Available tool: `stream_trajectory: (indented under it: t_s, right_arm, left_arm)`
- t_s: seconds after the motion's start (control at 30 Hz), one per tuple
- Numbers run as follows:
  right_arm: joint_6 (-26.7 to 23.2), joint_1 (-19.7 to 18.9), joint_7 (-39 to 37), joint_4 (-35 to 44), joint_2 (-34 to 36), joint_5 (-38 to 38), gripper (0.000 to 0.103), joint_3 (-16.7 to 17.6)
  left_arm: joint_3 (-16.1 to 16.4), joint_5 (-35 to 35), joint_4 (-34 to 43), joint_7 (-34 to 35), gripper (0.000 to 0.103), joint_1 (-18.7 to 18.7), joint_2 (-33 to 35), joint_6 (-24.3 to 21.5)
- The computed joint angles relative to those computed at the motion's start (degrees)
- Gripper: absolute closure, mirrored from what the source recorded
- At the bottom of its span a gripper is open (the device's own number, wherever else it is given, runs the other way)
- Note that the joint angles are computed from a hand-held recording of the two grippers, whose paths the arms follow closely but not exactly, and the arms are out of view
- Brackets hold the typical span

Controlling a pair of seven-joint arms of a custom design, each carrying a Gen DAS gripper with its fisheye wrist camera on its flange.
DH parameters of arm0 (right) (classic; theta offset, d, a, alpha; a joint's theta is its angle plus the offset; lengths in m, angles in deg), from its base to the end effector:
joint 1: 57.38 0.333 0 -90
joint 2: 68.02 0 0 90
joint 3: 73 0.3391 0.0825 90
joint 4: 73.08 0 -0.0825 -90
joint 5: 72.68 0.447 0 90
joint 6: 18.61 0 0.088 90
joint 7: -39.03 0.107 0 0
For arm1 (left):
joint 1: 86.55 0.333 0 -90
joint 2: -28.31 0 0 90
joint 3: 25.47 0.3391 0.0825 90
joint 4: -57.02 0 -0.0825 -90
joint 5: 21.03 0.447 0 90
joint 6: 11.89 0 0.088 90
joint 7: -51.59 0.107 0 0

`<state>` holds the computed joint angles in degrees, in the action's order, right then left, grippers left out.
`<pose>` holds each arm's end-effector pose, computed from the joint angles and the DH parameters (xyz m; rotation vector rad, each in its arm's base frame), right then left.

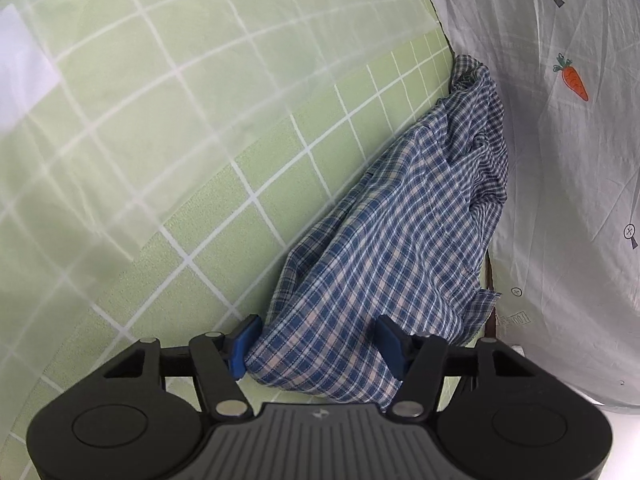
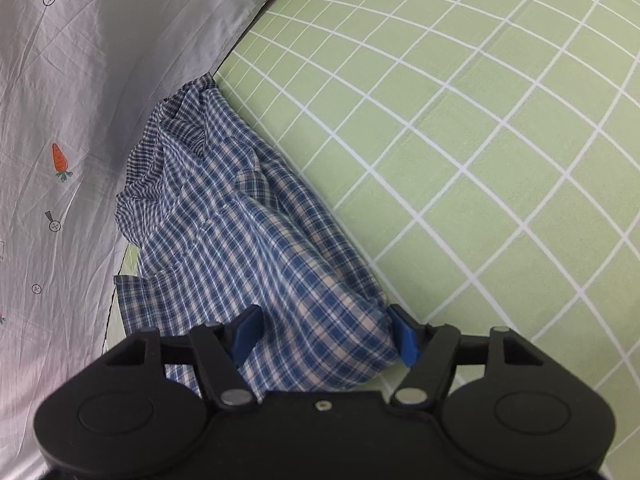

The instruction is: Fold clothes

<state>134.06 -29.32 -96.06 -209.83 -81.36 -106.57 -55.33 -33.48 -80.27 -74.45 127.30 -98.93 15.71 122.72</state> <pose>0.3687 0.4064 0.4430 -0.6011 2.4127 0.0067 0.5154 -0.2070 0.4638 2.1414 -1.1974 0.7681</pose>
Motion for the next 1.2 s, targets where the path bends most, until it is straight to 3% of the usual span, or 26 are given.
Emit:
stream_trajectory:
  t_s: [0.17,0.3,0.4,0.43,0.47,0.5,0.53,0.6,0.67,0.83,1.13,1.2]
  right_arm:
    - [0.6,0.0,2.2,-0.7,-0.5,0.9,0.032,0.2]
    - [1.4,0.0,1.7,-0.8,-0.3,1.6,0.028,-0.2]
    - [4.9,-1.7,5.6,-1.9,-0.6,-0.9,0.023,0.4]
    - [6.0,-2.2,6.8,-2.2,-0.6,-1.7,0.029,0.6]
    - [7.5,-2.7,7.7,-2.6,-0.5,-2.2,0.047,0.6]
    - [9.3,-3.6,10.1,-3.1,-0.5,-3.7,0.055,1.1]
    - [10.6,-4.7,13.1,-3.6,-0.6,-5.6,0.060,2.0]
    - [11.8,-6.7,18.5,-4.2,-1.3,-9.9,0.068,3.9]
    - [11.4,-7.3,21.2,-4.4,-2.3,-12.6,0.081,5.0]
    - [8.8,-5.6,23.4,-5.1,-5.5,-13.8,0.086,6.2]
    - [7.5,3.6,20.1,-11.2,-15.0,1.2,0.087,7.1]
    - [7.5,3.8,20.7,-11.6,-15.9,3.6,0.087,8.5]
  left_arm:
    - [1.2,-8.6,-2.4,0.3,0.042,-0.3,-0.4,-1.2]
    - [1.0,-11.1,-3.1,-0.2,0.041,-0.1,-0.3,-1.5]
    - [0.7,-12.5,-2.8,0.5,0.042,-0.2,0.2,-0.7]
    - [0.6,-12.8,-2.8,0.6,0.042,-0.2,0.3,-0.5]
    - [0.6,-13.2,-2.8,0.7,0.047,-0.2,0.4,-0.3]
    - [0.6,-13.6,-2.8,0.8,0.052,-0.2,0.5,-0.4]
    - [0.6,-14.0,-2.9,1.0,0.055,-0.2,0.4,-0.3]
    - [0.7,-16.4,-3.7,2.8,0.082,-0.4,-0.1,0.1]
    - [0.8,-18.6,-4.9,3.8,0.087,-0.6,-1.4,0.7]
    - [1.3,-17.9,-8.7,3.2,0.091,-0.9,-6.2,0.8]
    - [5.4,-13.6,-20.2,-10.0,0.092,-0.8,-21.8,-7.3]
    - [6.0,-12.2,-20.9,-12.5,0.093,-0.5,-23.5,-8.6]
